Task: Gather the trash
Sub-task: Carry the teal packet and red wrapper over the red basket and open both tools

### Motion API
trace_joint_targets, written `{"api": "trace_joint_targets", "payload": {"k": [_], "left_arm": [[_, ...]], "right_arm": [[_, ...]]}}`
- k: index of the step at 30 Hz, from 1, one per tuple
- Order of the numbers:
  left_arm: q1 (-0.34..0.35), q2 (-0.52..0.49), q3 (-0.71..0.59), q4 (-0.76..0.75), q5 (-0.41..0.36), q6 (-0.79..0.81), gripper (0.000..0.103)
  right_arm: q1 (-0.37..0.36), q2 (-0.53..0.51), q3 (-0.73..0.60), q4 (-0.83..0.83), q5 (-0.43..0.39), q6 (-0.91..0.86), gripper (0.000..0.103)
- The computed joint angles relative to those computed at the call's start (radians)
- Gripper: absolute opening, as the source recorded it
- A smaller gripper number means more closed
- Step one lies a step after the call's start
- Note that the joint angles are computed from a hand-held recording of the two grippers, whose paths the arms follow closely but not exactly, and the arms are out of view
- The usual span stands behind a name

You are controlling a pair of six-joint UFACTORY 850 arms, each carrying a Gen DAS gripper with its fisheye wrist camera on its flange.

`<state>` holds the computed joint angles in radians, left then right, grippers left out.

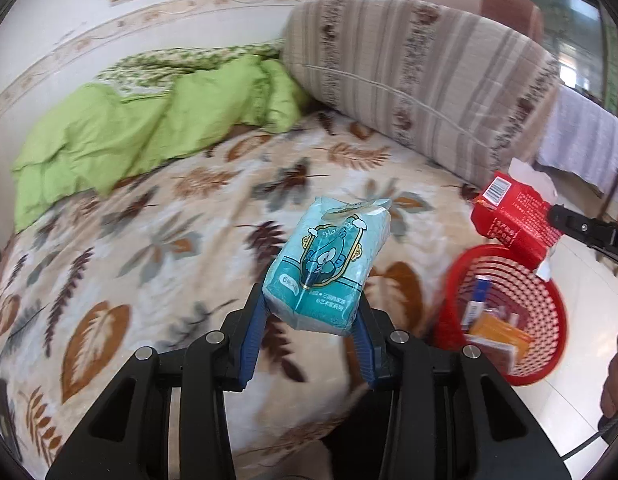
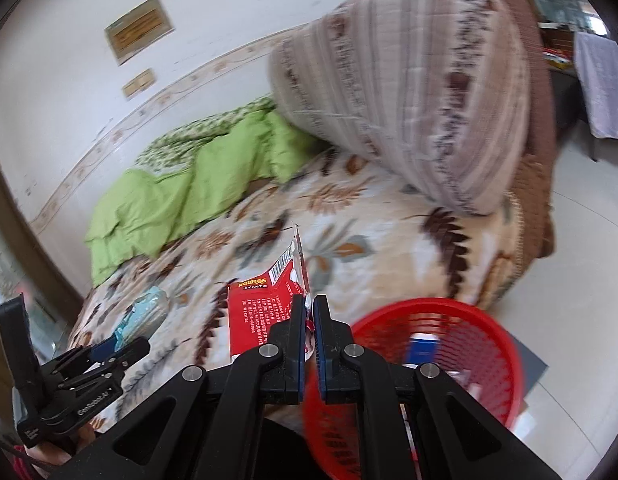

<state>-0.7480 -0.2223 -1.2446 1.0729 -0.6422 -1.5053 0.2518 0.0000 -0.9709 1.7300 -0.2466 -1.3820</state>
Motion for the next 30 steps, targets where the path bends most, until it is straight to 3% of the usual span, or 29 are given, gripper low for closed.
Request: {"api": "trace_joint_targets", "payload": {"k": [4, 9, 14, 30], "left_arm": [[-0.002, -0.068, -0.097, -0.140, 0.102, 0.152, 0.039], [-0.016, -0.172, -0.228, -0.333, 0.156, 0.379, 0.040], [-0.029, -0.251, -0.321, -0.481, 0.167, 0.546, 0.040], [-0.029, -0.366, -0.441, -0.665, 0.116, 0.750, 0.040]], "right_arm": [[-0.049, 0.030, 0.028, -0.081, 0.031, 0.082, 0.005], [-0.085, 0.035, 0.042, -0.148, 0.080, 0.158, 0.005], [-0.108, 0.035, 0.057, -0.159, 0.098, 0.168, 0.005], [-0.124, -0.001, 0.058, -0.378, 0.103, 0.391, 0.005]]}}
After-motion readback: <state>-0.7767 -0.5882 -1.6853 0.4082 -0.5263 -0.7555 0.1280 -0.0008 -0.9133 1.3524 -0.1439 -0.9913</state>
